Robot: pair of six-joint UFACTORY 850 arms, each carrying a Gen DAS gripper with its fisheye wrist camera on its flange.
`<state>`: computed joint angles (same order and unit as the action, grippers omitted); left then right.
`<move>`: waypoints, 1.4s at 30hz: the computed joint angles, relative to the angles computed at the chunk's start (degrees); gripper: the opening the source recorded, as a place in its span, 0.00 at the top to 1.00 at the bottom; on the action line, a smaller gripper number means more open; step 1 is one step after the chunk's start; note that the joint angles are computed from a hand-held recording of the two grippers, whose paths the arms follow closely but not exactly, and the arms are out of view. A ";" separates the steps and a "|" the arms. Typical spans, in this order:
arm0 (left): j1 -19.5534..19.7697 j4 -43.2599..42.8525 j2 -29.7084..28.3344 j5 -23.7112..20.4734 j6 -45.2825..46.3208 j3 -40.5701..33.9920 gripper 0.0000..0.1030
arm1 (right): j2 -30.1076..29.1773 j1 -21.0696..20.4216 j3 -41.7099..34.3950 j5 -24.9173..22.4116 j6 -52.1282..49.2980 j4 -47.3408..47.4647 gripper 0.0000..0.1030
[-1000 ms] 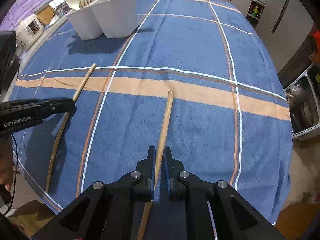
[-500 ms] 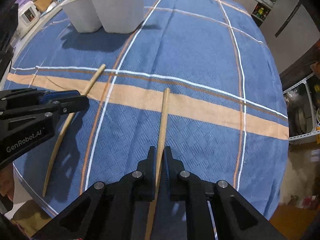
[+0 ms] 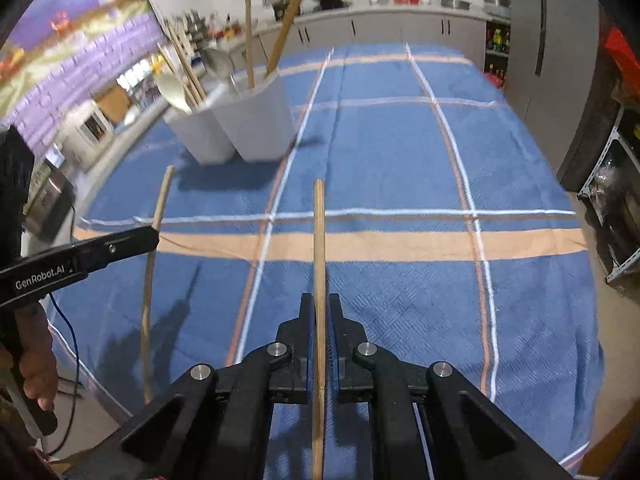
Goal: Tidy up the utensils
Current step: 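Lift both held chopsticks and carry them over the white holder, then lower the chopsticks into the holder compartments and open both tools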
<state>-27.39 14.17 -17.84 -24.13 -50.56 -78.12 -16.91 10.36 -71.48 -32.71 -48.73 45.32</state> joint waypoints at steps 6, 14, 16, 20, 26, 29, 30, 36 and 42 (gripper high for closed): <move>-3.68 23.67 5.59 -0.76 -23.30 4.06 0.95 | 4.04 -1.36 3.45 0.99 -8.35 10.22 0.95; -7.44 39.70 10.00 -5.41 -38.01 6.90 0.95 | 8.82 -2.44 7.46 -0.24 -14.41 17.23 0.95; -8.09 41.82 11.01 -6.20 -40.04 7.55 0.95 | 9.68 -2.52 8.22 -0.10 -15.27 17.86 0.95; -8.82 44.62 12.71 -7.03 -42.87 8.50 0.95 | 10.83 -2.73 9.28 -0.01 -17.02 19.61 0.95; -9.10 46.78 14.83 -7.47 -44.93 9.00 0.95 | 12.66 -3.08 10.09 0.41 -20.66 23.57 0.95; -8.79 47.69 15.58 -7.57 -45.71 8.89 0.95 | 12.81 -3.32 9.39 0.31 -21.76 24.80 0.95; -8.74 47.87 15.82 -7.66 -45.95 8.85 0.95 | 12.73 -3.31 9.09 0.35 -21.98 25.15 0.95; -7.68 50.29 17.35 -8.20 -47.18 8.70 0.95 | 11.87 -2.76 6.82 0.94 -23.61 28.11 0.95; -4.98 52.17 18.10 -8.33 -46.73 7.31 0.95 | 9.42 -1.80 2.39 0.87 -24.71 30.73 0.95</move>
<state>-32.38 66.33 0.26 -32.46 -97.29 -70.81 -7.49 8.56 -69.08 -31.85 -73.44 76.04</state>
